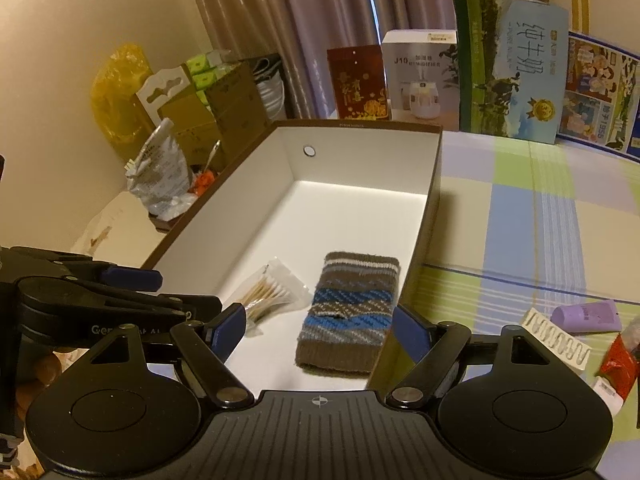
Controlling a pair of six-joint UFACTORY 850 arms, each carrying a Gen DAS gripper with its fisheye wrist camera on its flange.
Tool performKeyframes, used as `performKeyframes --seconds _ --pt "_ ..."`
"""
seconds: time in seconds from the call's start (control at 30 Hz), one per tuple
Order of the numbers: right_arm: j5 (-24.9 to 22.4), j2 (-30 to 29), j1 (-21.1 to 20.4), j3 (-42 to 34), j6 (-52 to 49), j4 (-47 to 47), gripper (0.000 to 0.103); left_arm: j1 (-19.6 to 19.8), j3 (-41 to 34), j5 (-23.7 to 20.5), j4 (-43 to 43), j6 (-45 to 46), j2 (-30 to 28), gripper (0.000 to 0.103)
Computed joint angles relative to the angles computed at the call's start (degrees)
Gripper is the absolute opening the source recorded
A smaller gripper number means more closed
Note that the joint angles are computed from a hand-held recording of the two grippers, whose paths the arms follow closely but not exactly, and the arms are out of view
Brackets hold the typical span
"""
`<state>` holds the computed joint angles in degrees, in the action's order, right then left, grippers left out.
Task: Organize objects
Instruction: 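Withdraw both open tools from the box back over the remaining items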
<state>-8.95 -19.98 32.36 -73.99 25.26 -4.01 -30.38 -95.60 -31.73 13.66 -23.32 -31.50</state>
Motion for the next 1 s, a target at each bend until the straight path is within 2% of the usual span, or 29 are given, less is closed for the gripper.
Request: performKeyframes --seconds 0.2,0.37,0.43,0.73,0.9,1.0 --pt "1.74 3.55 -1.27 3.77 -12.46 12.18 0.078 -1.87 1.57 0.96 1.19 -3.3 2.06 0.066" --pt "2.33 7.49 -3.08 7.89 -17.83 18.04 0.078 -4.23 2.31 2.39 0.46 -3.36 3.48 0.066" --pt "2.56 9.48 -4.03 10.02 -15.99 16.45 0.078 -5.42 1.85 2.83 -0.83 -2.29 3.44 0.066" --pt "1.6 19.11 -10.42 19.56 4.77 -3.15 0.078 -10.8 -5.26 2.46 -8.28 5.32 -1.12 0.066" --pt "0.2 23.63 -15.05 23.78 6.75 -5.15 0.078 -13.47 -11.28 0.38 -11.52 8.62 -5.63 0.066" --pt "-0.51 25.9 -18.38 26.06 3.22 -2.0 0.078 -14.92 -14.86 -1.31 -12.53 9.31 -8.38 0.066"
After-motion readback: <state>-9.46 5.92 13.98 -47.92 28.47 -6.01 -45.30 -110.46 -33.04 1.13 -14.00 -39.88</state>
